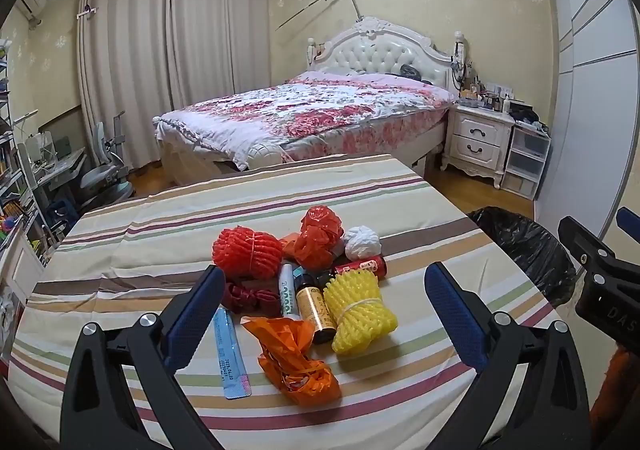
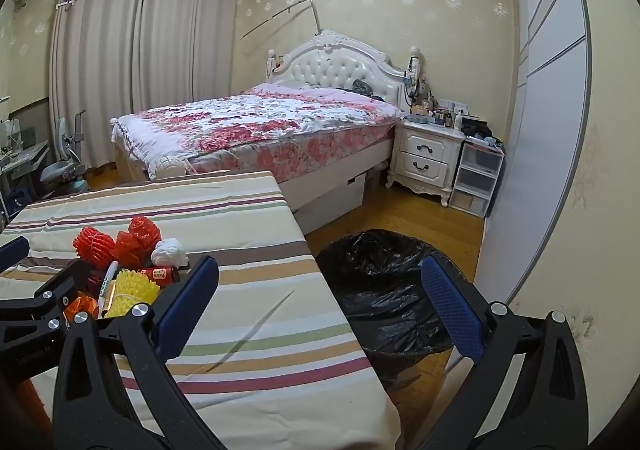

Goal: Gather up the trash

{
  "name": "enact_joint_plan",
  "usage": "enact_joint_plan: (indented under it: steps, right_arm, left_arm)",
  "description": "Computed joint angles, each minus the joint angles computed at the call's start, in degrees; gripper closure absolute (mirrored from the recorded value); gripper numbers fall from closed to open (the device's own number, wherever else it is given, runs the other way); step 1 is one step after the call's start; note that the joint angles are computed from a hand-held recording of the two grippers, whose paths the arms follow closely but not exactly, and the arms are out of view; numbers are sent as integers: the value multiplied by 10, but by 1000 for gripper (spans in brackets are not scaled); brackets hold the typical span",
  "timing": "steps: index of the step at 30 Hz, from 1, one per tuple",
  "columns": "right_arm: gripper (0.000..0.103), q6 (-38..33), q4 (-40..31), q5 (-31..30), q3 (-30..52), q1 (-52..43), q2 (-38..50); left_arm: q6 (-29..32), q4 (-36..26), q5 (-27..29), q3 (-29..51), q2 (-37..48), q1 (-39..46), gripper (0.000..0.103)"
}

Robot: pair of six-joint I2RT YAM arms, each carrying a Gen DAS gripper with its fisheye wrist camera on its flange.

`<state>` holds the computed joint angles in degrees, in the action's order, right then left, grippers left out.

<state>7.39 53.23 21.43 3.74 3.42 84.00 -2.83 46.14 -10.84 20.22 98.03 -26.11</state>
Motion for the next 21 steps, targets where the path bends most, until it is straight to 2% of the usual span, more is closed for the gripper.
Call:
enact_joint_plan:
  steps: [21]
  right_arm:
    - [4, 0, 2, -3, -3, -4, -2]
  left_arm:
    - [-2, -1, 3, -3, -6, 8, 5]
